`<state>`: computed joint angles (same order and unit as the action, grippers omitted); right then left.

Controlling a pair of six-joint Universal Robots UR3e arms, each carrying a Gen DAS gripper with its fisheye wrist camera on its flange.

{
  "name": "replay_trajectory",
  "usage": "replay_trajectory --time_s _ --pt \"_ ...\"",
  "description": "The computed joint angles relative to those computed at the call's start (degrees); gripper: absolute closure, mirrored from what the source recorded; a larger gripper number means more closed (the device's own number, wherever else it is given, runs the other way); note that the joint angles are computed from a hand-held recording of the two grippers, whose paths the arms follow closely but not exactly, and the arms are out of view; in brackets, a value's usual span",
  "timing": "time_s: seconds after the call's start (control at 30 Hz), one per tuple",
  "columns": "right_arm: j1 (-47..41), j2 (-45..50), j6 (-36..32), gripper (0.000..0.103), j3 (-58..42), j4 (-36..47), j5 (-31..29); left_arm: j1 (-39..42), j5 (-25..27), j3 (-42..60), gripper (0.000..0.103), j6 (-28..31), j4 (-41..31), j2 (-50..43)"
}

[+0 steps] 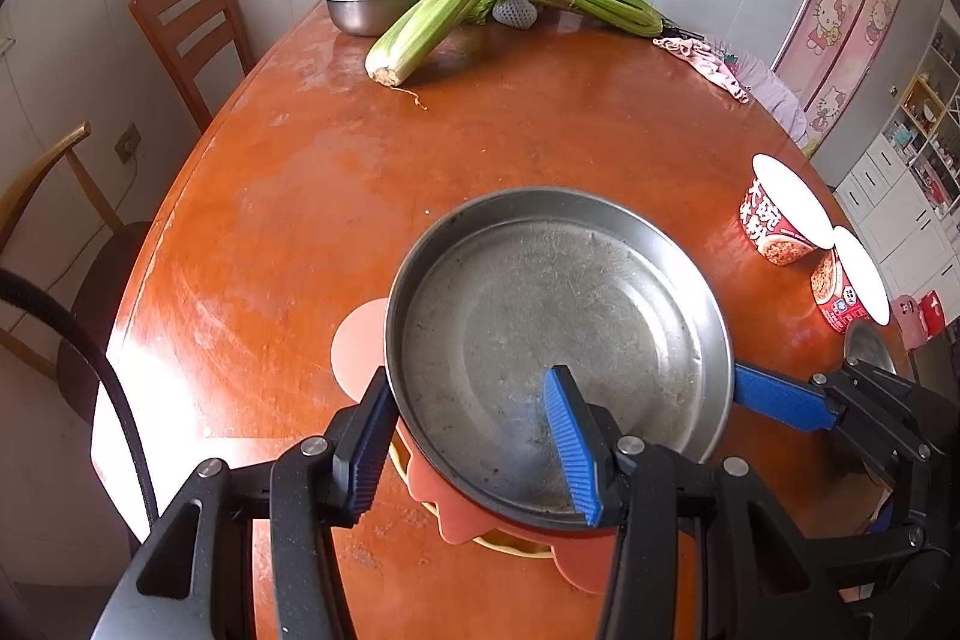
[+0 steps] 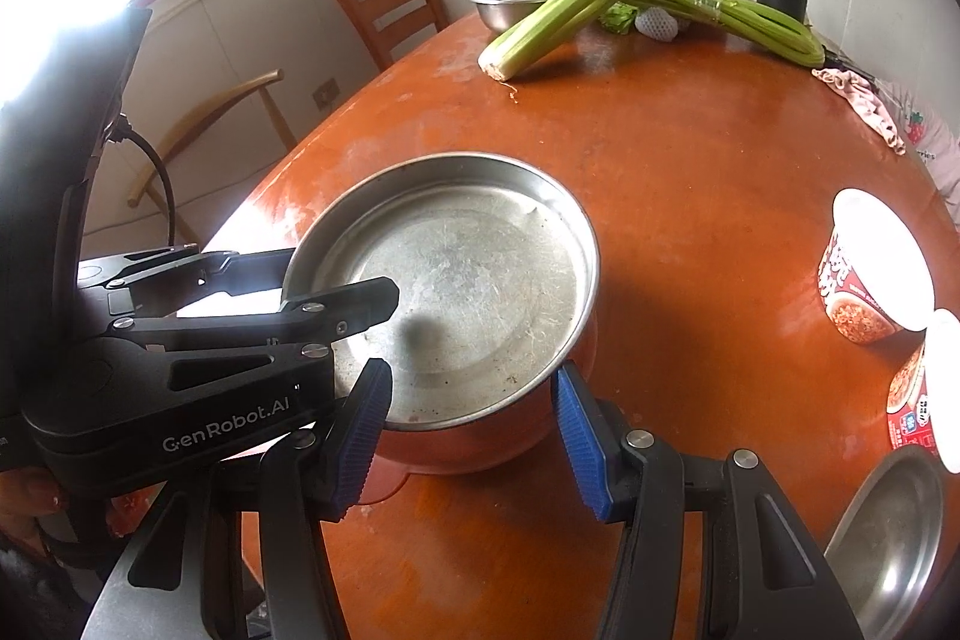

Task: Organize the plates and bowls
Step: 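Carry the silver pan over the orange plate and lower it onto it, then regrasp the silver pan rim with the left tool, center it, release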

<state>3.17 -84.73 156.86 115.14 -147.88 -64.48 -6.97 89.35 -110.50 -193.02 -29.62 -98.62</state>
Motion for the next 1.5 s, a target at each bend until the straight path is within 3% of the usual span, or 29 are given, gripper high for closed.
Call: replay_trajectory --time_s 1.1,1.5 --pt "-0.40 -1.80 -2.21 0.045 0.65 0.91 0.80 1.28 0.21 -3.19 0.053 -0.42 1.54 1.73" --pt "-5.25 -4.96 -0.98 0.040 1.90 1.54 3.78 4.30 -0.61 -7.90 0.046 -1.97 1.06 9.24"
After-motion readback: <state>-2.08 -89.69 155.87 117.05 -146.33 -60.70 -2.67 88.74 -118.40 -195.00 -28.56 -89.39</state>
